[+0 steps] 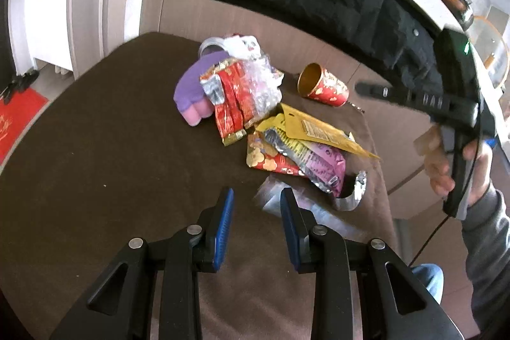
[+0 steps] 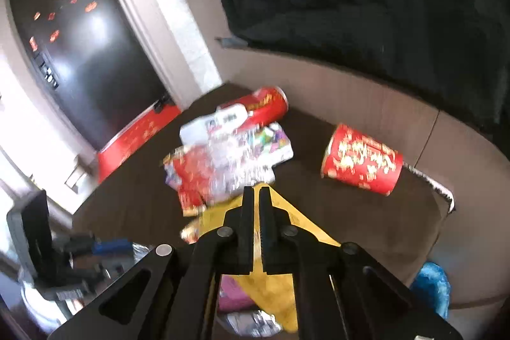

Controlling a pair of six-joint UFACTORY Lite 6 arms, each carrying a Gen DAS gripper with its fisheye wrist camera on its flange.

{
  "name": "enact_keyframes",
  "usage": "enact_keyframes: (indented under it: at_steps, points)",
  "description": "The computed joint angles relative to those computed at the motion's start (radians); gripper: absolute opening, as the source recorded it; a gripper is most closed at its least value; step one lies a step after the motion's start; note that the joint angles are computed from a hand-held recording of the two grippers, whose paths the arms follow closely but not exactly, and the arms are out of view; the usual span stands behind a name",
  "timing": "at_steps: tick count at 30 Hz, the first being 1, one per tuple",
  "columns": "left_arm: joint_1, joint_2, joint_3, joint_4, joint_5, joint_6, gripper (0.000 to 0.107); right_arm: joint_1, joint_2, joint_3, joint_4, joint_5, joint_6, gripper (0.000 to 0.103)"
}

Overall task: Collect trash
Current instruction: 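Grasp a clear printed wrapper with the left tool while the right tool grasps a yellow bag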

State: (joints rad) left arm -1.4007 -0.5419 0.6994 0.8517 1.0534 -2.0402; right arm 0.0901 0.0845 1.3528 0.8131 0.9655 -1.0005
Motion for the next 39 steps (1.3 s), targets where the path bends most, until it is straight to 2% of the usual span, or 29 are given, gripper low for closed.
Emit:
enact_keyframes:
  at_steps: [1,3,7,9,12,14,17,21,27,31,32,33,34,36,39]
  points:
    - [-0.018,-0.008,0.005,0.007,0.017,-0.006,0.032,-0.020,-0.019,-0.028,-0.006,0.004,-0.026,0.020]
    - [-0.037,-0.021,0.010,0.017,0.026,-0.011,0.032,-0.051,-0.045,-0.082,-0.005,0.003,-0.075,0.033]
    - [0.043,0.038,0.031,-0.038,-0.083,0.100,0.032,-0.114,-0.112,-0.209,-0.005,0.010,-0.175,0.033]
    - [0.097,0.084,0.032,-0.086,-0.142,0.134,0.037,-0.139,-0.166,-0.279,-0.009,0.007,-0.215,0.033]
    - [0.102,0.099,0.002,-0.081,-0.187,0.054,0.043,-0.197,-0.244,-0.370,0.000,0.028,-0.274,0.033]
    - [0.086,0.120,-0.004,-0.086,-0.210,0.000,0.044,-0.246,-0.296,-0.429,0.006,0.052,-0.322,0.033]
    - [0.009,0.161,0.002,-0.084,-0.187,-0.171,0.044,-0.311,-0.345,-0.491,0.001,0.071,-0.385,0.033]
    - [-0.121,0.218,0.004,-0.008,-0.150,-0.507,0.046,-0.402,-0.357,-0.527,0.015,0.117,-0.457,0.033]
    - [-0.060,0.333,0.074,0.033,-0.080,-0.654,0.046,-0.476,-0.315,-0.540,0.037,0.157,-0.512,0.033]
    - [0.023,0.457,0.209,-0.053,-0.034,-0.468,0.045,-0.524,-0.353,-0.558,0.089,0.164,-0.567,0.033]
    - [0.031,0.472,0.223,-0.063,-0.022,-0.432,0.041,-0.529,-0.368,-0.563,0.098,0.164,-0.583,0.033]
    - [0.045,0.500,0.246,-0.069,-0.012,-0.388,0.013,-0.530,-0.389,-0.567,0.110,0.161,-0.606,0.033]
    - [0.062,0.509,0.247,-0.071,-0.022,-0.350,0.003,-0.526,-0.401,-0.567,0.115,0.156,-0.621,0.033]
    - [0.071,0.482,0.213,-0.044,-0.046,-0.349,0.003,-0.490,-0.451,-0.572,0.124,0.120,-0.642,0.033]
    - [0.046,0.434,0.202,-0.030,0.028,-0.306,0.003,-0.410,-0.484,-0.554,0.113,0.082,-0.645,0.033]
